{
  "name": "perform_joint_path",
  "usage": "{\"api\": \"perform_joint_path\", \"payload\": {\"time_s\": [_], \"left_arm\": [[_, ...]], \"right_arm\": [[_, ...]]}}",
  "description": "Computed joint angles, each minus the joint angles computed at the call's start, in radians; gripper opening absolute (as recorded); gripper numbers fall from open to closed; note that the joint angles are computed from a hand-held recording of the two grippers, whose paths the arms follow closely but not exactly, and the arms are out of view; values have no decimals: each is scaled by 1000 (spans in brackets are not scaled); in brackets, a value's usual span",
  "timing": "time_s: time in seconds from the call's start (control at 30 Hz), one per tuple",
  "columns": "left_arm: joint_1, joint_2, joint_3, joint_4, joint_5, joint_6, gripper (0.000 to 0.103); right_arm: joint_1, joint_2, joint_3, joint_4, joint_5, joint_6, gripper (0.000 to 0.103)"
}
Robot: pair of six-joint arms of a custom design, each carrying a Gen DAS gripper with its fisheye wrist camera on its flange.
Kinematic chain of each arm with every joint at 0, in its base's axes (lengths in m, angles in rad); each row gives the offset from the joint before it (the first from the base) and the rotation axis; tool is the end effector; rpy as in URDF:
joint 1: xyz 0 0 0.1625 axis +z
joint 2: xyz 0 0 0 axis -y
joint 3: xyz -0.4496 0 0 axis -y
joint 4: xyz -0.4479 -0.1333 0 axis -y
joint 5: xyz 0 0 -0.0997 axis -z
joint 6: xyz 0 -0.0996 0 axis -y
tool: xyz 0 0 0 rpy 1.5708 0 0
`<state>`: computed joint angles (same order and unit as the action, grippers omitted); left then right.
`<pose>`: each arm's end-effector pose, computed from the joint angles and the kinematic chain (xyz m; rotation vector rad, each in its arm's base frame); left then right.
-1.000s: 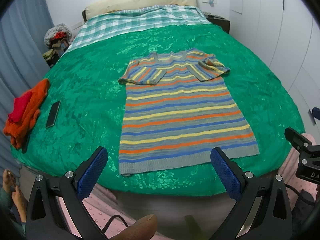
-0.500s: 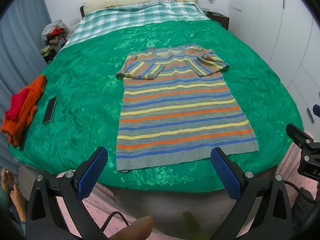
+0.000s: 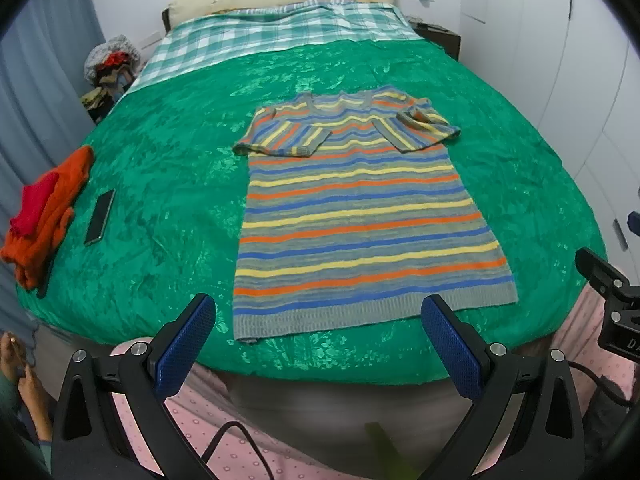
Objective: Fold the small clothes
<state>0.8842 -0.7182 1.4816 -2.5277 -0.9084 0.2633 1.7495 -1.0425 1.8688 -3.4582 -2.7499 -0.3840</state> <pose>-0.3409 -0.7228 0.0908 1.0699 2.2632 -0.4181 0.1494 -0.5949 0.2899 -0.1707 -1.8384 0.8852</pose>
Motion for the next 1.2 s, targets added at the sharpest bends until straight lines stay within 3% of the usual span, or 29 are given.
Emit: {"api": "perform_joint_path", "payload": {"time_s": [0.17,0.27,0.37,0.43,0.5,0.6,0.63,0.67,0.7,0.73,0.77,0.8,1.0,1.13,1.2], "left_arm": [[19,14,-18,-5,1,46,103],[90,59,-111,68,-8,19,103],[172,131,-231,180,4,-39,102],[213,188,-326,333,11,-115,101],[238,229,-383,429,-15,-153,97],[238,244,-382,410,-25,-149,92],[234,243,-368,366,-30,-129,88],[233,244,-364,345,-33,-119,74],[233,245,-365,340,-40,-119,52],[235,244,-369,339,-60,-125,34],[241,243,-377,352,-91,-132,6],[247,242,-397,395,-137,-163,5],[235,189,-349,407,-133,-152,4],[230,240,-391,469,-22,-141,4],[229,250,-379,450,6,-138,4]], "right_arm": [[-6,-14,10,10,30,2,102],[-59,-86,60,44,154,14,102],[-175,-196,116,174,316,149,102],[-266,-244,126,308,438,238,102],[-357,-273,114,463,619,329,102],[-427,-260,92,556,795,383,94],[-446,-238,76,584,850,382,84],[-449,-229,72,587,863,378,77],[-453,-204,56,597,884,359,72],[-452,-191,50,593,883,347,53],[-446,-181,46,589,874,340,12],[-435,-172,39,591,838,340,7],[-374,-238,66,622,727,350,5],[-376,-212,47,668,666,366,5],[-409,-177,39,688,663,401,5]]}}
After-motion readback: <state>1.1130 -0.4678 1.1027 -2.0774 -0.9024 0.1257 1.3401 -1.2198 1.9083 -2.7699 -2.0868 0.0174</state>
